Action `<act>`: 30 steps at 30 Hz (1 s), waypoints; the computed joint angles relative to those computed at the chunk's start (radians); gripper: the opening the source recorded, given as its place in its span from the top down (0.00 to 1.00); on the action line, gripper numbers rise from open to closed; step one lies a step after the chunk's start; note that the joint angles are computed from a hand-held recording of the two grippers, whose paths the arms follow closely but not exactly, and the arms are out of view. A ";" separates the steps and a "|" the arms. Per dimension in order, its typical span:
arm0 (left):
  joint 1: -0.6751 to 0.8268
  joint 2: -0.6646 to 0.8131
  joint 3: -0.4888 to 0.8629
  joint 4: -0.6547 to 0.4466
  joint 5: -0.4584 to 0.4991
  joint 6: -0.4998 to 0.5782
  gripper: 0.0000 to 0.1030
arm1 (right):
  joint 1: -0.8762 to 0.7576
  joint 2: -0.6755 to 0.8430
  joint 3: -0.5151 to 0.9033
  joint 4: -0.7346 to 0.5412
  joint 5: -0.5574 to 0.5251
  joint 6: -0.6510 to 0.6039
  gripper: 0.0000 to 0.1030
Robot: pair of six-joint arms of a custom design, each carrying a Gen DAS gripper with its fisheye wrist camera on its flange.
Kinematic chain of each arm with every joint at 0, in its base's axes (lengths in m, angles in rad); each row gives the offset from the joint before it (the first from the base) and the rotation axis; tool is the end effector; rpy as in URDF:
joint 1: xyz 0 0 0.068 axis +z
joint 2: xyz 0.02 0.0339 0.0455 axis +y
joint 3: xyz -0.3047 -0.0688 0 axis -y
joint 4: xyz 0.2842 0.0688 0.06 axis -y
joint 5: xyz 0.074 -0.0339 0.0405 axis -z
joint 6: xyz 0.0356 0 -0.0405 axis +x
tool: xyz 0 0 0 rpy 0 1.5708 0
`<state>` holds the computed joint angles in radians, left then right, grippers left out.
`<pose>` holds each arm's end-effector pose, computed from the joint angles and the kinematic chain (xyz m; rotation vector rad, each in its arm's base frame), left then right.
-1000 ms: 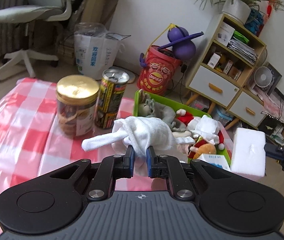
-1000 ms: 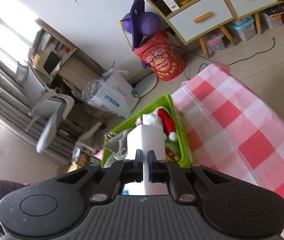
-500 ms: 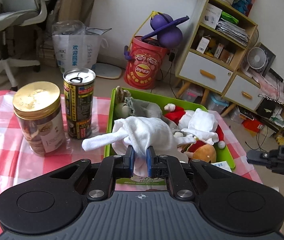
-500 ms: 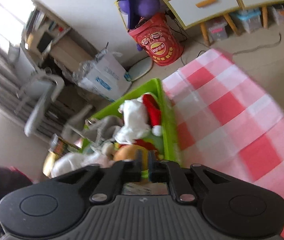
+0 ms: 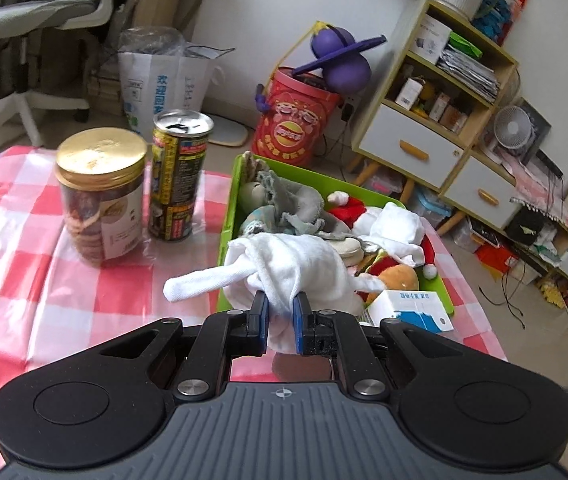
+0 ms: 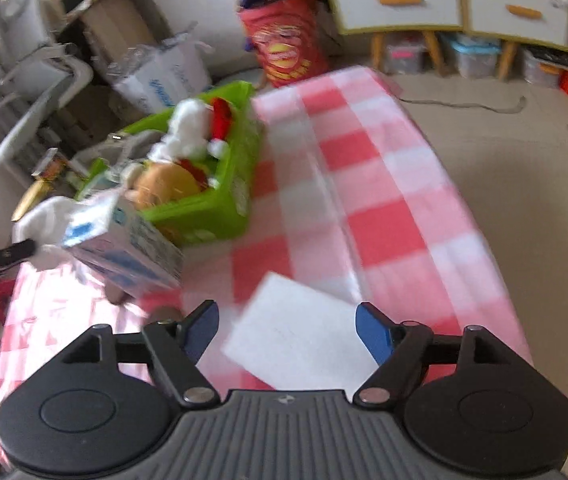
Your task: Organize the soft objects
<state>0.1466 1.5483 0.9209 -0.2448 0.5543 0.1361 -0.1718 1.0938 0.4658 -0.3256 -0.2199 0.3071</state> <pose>0.3445 0.0319 0.2200 0.2289 2.3287 -0.5361 0.2065 -0.0280 0.1771 0.5118 2.4703 0.3320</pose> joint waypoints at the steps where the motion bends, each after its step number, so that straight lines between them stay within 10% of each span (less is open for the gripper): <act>1: 0.005 -0.015 -0.011 0.000 -0.005 -0.007 0.91 | 0.005 0.005 -0.003 -0.010 0.026 0.018 0.45; 6: 0.025 -0.048 -0.045 -0.002 -0.009 -0.025 0.91 | 0.008 0.019 -0.036 0.023 0.083 0.072 0.47; 12: 0.052 -0.054 -0.052 -0.009 0.000 -0.030 0.91 | 0.068 0.011 -0.048 0.028 0.186 0.094 0.74; 23: 0.087 -0.057 -0.054 -0.026 0.031 -0.014 0.91 | -0.050 -0.098 -0.052 -0.011 0.121 0.208 0.54; 30: 0.077 -0.057 -0.053 -0.043 0.007 -0.004 0.91 | -0.035 -0.026 -0.065 -0.004 0.100 0.242 0.67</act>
<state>0.2238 1.4914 0.8679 -0.2879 0.5612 0.1325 -0.2063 1.0673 0.4008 -0.3300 -0.1202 0.5494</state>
